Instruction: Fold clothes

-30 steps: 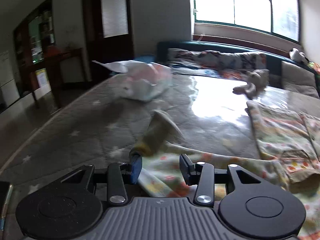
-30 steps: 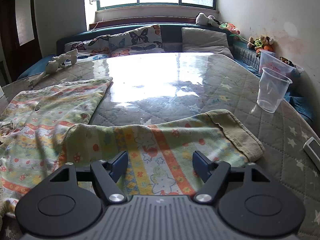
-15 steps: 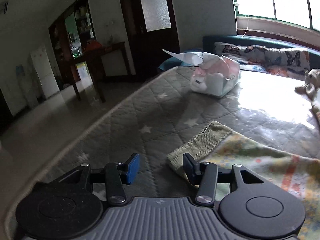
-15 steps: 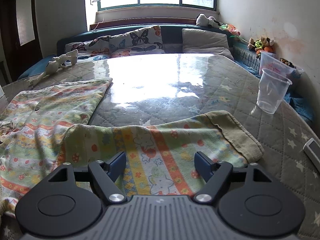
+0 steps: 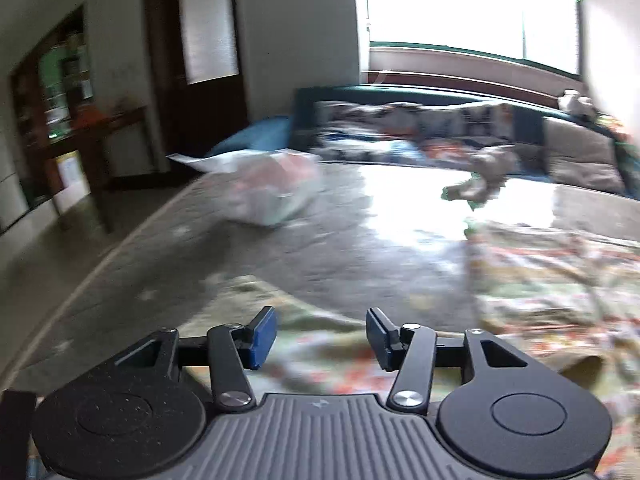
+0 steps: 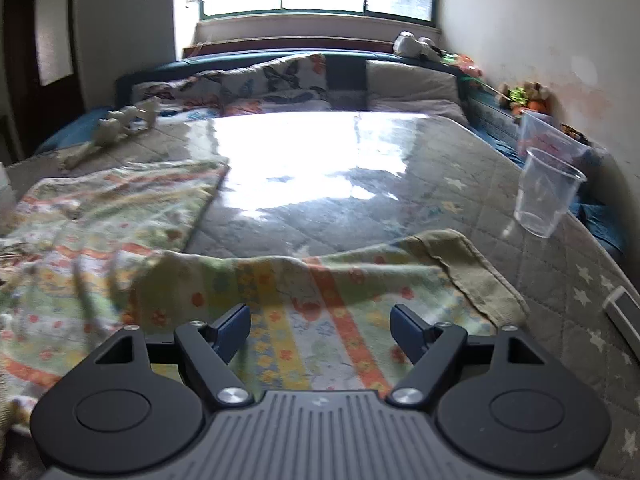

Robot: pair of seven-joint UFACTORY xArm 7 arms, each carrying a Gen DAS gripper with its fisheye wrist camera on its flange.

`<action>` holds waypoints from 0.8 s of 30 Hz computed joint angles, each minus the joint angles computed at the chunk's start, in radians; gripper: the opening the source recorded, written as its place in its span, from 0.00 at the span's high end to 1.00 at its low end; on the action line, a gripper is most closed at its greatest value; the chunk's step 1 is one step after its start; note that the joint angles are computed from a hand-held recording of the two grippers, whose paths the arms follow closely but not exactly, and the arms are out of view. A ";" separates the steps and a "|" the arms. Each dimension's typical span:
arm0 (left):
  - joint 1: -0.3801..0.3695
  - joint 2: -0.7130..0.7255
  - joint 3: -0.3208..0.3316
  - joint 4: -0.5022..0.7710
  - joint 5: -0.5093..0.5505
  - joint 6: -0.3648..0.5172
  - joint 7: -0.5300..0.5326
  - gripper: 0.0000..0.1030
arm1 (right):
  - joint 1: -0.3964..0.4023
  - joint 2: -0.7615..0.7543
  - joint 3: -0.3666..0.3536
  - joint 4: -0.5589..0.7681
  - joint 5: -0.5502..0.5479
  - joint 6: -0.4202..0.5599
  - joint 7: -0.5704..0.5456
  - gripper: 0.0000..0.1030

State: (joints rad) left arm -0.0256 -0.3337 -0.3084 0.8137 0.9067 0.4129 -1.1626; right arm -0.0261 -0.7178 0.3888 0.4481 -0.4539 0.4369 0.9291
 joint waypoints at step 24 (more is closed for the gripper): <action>-0.172 0.130 0.008 0.095 -0.068 -0.062 0.159 0.45 | -0.183 0.066 -0.012 0.018 -0.154 -0.051 0.107 0.23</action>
State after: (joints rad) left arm -0.1972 -0.2042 -0.3006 0.9084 0.8392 0.3509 -1.0037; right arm -0.2091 -0.6516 0.3766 0.4663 -0.6080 0.3861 1.0360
